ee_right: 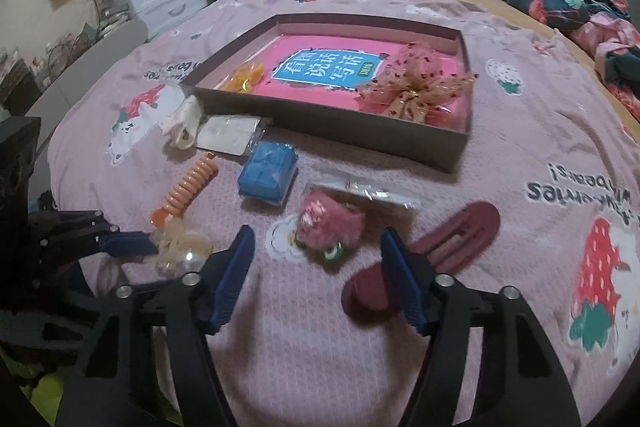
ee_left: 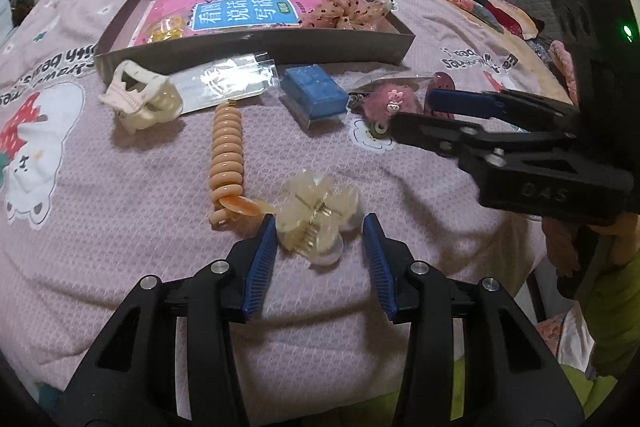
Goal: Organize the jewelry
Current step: 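Grasp the clear pearl claw clip with the left tool while the right tool grasps the pink fluffy clip, then carry the claw clip in the left tool to the tray while the right tool carries the pink clip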
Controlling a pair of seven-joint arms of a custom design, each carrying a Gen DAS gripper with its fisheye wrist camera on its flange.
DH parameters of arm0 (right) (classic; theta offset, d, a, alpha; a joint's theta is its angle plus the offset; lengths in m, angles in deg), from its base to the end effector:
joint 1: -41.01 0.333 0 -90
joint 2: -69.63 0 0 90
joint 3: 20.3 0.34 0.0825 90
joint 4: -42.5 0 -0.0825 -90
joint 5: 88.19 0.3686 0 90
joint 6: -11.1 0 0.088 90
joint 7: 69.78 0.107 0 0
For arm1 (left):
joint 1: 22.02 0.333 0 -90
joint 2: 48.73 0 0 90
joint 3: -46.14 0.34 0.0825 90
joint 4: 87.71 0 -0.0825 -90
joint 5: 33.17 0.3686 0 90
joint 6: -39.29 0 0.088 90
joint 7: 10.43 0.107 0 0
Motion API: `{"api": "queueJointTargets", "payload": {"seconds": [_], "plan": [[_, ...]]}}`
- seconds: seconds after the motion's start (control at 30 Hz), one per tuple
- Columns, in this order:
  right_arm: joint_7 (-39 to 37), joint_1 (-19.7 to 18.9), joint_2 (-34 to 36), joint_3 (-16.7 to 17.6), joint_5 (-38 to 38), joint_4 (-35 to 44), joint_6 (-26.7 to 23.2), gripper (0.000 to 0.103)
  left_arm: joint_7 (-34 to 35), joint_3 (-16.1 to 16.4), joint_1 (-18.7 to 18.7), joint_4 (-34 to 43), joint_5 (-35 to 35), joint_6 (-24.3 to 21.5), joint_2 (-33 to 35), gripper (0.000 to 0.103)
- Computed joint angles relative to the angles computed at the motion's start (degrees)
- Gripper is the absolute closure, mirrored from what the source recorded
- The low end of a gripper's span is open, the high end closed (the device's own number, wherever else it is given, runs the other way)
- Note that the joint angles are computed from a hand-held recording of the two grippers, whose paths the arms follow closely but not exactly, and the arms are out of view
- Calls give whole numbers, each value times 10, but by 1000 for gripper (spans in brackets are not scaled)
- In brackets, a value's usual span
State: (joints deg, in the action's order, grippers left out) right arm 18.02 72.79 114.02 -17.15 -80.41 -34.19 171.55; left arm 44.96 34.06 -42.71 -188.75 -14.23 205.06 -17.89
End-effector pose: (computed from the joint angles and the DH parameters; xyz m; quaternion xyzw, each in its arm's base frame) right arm 0.6597 0.4360 0.3717 -0.8102 0.4769 -0.1097 0.3227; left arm 0.5954 -0.3777 0.3647 -0.6034 0.7384 -0.2851 0.0973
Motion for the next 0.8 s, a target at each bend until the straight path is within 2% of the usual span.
{"api": "queueJointTargets", "payload": {"seconds": [0.13, 0.23, 0.27, 0.43, 0.6, 0.8], "plan": [[-13, -9, 43, 11, 4, 76, -57, 59, 3, 3, -4, 18, 3, -4, 12, 64], [-15, -8, 65, 9, 4, 113, -82, 72, 7, 2, -4, 29, 2, -8, 21, 64], [-18, -11, 69, 13, 7, 119, -86, 72, 9, 3, -5, 34, 3, -12, 24, 64], [-35, -27, 49, 31, 36, 79, -56, 75, 4, 14, -19, 43, 18, -21, 26, 64], [-47, -36, 8, 38, 58, 12, -17, 75, 22, -6, -6, 41, 6, -10, 26, 64], [-56, -45, -37, 44, 78, -59, 24, 75, 28, -8, -7, 40, -3, -1, 20, 64]]}}
